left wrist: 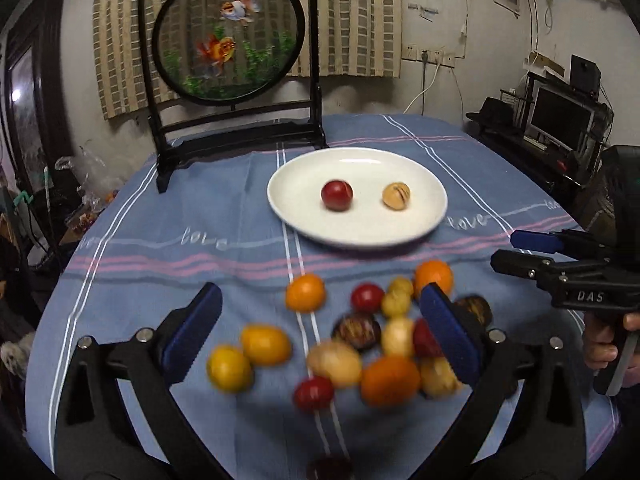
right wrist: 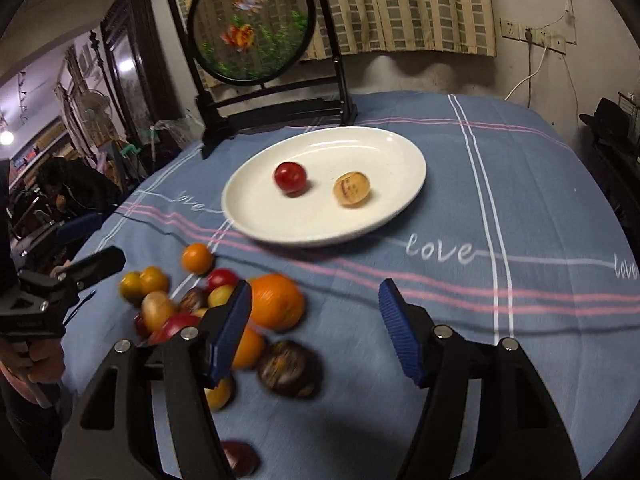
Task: Organize fruits
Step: 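Grasp a dark red plum with the right tool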
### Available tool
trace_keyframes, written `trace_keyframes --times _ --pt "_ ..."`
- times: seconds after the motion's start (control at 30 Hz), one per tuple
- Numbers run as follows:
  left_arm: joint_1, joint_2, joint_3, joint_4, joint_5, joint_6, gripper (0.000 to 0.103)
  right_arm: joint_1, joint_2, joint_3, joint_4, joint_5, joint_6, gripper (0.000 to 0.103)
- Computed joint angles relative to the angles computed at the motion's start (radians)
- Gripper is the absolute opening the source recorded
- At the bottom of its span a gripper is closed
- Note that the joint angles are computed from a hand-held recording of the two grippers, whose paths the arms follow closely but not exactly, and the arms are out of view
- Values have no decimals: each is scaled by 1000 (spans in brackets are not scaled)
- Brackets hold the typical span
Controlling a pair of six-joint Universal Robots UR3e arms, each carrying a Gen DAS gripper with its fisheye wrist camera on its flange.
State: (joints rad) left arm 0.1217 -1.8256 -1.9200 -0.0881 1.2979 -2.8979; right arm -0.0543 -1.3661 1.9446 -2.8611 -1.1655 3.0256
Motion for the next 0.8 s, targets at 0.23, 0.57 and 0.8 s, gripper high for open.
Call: trace_keyframes --times 0.23,0.57,0.8 --pt "97 277 -404 86 -60 109 101 71 -165 207 48 -54 -72 66" --pt "229 306 -604 155 -135 192 101 128 -215 285 61 -73 -67 67" --pt "308 355 -673 154 -255 265 101 184 -197 278 36 -133 -56 67"
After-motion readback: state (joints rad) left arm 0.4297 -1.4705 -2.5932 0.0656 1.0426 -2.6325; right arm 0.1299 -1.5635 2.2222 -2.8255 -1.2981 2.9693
